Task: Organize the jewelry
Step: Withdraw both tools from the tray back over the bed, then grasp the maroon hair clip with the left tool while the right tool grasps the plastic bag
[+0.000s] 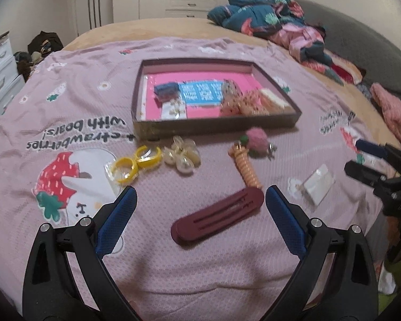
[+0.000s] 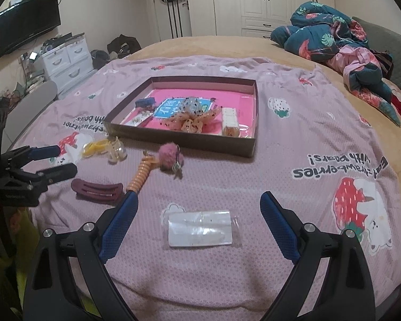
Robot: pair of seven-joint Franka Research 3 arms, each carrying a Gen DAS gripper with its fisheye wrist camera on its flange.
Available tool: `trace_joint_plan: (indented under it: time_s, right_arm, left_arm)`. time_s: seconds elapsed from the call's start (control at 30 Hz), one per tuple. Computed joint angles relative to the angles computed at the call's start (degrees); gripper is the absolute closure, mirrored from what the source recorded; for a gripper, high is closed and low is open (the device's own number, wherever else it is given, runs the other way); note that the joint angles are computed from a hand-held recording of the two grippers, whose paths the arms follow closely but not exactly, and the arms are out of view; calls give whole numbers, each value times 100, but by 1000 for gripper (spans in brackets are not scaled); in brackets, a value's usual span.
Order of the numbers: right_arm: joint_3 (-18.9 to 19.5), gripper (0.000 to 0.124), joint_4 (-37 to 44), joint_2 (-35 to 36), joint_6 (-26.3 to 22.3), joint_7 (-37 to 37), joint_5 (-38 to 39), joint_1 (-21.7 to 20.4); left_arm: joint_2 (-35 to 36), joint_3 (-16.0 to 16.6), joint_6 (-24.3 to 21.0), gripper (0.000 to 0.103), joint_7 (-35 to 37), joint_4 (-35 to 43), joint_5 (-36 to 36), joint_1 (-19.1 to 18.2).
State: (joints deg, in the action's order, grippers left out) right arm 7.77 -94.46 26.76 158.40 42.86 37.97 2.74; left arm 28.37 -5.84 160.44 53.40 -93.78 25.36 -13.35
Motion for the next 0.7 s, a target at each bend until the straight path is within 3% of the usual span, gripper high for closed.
trace_joint_plan:
  time_s: [0.7]
  right_arm:
    - [-154,32,-41,212,-230,298,-349,10]
  left_arm:
    - [706,-333,-733,13,1367,702,-431,19]
